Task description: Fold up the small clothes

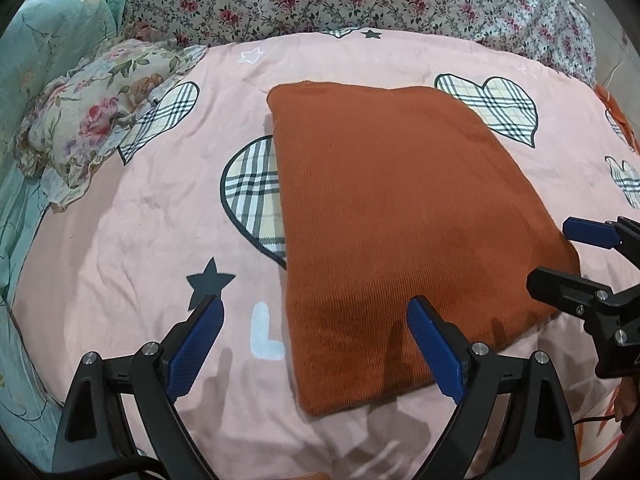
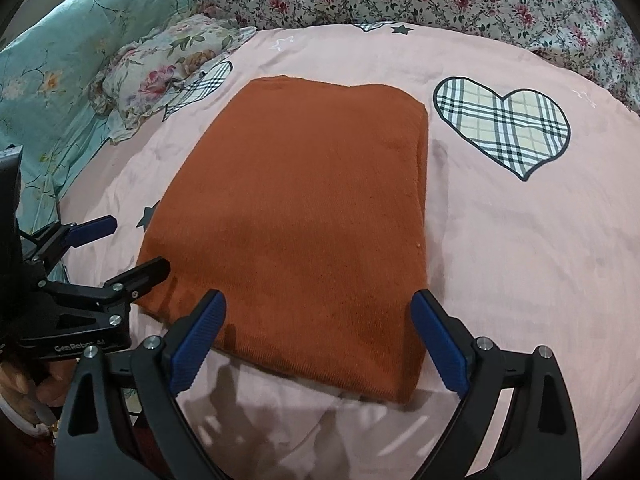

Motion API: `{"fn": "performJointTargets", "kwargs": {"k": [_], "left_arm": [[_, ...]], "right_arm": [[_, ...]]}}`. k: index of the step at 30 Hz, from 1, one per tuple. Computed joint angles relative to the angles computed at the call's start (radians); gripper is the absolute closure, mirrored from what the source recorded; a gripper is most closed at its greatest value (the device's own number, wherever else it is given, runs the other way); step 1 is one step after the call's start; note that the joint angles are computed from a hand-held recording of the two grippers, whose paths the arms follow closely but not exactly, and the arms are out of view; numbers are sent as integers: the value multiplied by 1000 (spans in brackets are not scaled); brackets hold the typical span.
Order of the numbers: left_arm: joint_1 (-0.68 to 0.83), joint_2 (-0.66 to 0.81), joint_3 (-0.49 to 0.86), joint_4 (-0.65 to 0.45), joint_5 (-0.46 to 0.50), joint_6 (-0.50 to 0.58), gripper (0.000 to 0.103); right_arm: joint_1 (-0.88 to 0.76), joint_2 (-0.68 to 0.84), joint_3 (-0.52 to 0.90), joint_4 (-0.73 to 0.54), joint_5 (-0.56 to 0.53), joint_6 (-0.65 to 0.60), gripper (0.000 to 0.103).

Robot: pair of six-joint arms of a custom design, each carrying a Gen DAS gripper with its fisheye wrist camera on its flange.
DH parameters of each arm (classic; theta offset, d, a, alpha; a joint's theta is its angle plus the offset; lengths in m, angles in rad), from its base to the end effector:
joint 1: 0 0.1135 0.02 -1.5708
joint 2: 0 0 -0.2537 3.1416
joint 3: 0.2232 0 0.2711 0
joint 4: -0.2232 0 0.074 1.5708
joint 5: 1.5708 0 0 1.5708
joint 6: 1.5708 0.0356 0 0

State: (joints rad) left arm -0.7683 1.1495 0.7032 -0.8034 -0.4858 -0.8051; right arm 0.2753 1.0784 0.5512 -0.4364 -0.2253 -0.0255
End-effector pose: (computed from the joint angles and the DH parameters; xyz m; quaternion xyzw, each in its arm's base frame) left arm 0.1654 -0.1367 0.1849 -0.0561 0.9573 0.0578 0.2777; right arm 0.2103 0.0677 0.1666 -0.1753 0.9325 0.1434 0.2814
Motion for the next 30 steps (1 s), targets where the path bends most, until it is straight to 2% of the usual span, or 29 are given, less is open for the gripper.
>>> {"fn": "performJointTargets", "kwargs": {"k": [7,21,29,30], "left_arm": [[57,6,4,35,17,40,9],[91,-24,-1,41,41,37,8],[243,-61,-33,144,158,134,8],[268,-48,-32,155,172,146,8]], "right_arm": [[-15,52,36,11,-14,-8,9],[-46,77,54,42,-45,14,9],[-167,182,114,149,-166,73,9],[-179,216,134,173,-166,87,12]]}}
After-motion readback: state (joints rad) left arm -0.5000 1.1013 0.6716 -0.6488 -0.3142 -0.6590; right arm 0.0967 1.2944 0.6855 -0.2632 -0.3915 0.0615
